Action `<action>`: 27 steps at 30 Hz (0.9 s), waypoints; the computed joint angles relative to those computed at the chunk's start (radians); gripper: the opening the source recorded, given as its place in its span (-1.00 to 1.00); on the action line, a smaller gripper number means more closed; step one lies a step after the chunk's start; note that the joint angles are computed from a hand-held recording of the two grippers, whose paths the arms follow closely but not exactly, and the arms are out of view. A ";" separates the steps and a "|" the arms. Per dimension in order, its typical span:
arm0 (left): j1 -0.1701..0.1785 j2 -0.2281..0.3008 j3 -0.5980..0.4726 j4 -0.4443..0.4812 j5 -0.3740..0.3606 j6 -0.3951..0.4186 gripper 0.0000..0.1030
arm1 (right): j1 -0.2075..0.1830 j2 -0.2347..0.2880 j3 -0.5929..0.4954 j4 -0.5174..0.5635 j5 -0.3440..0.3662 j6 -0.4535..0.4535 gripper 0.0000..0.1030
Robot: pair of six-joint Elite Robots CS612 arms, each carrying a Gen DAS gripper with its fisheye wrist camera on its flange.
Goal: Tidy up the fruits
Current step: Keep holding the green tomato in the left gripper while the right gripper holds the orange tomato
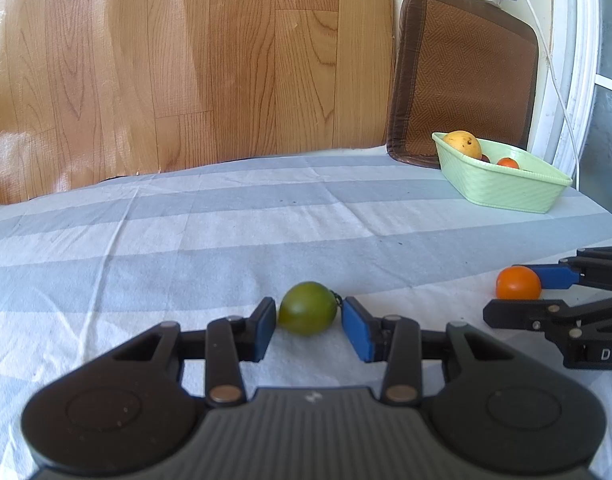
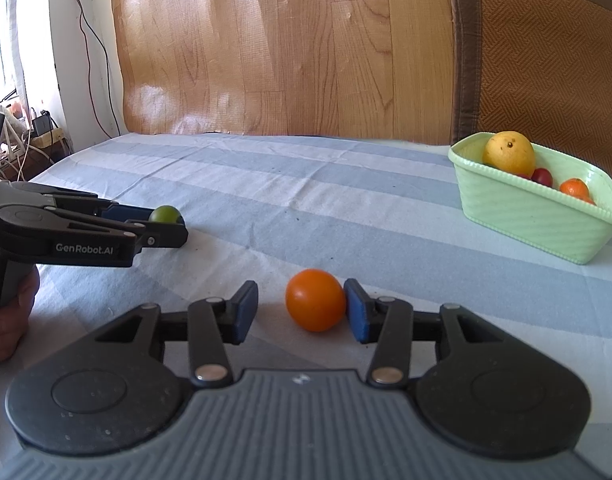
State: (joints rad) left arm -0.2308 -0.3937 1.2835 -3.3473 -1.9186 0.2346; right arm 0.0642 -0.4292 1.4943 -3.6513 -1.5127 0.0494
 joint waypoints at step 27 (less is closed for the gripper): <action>0.001 0.001 -0.003 0.002 -0.001 0.000 -0.27 | 0.010 -0.002 0.006 -0.003 -0.039 -0.028 0.01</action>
State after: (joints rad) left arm -0.2298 -0.3924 1.2803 -3.3449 -1.9196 0.2345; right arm 0.0737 -0.4308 1.5000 -3.6546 -1.5518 0.0217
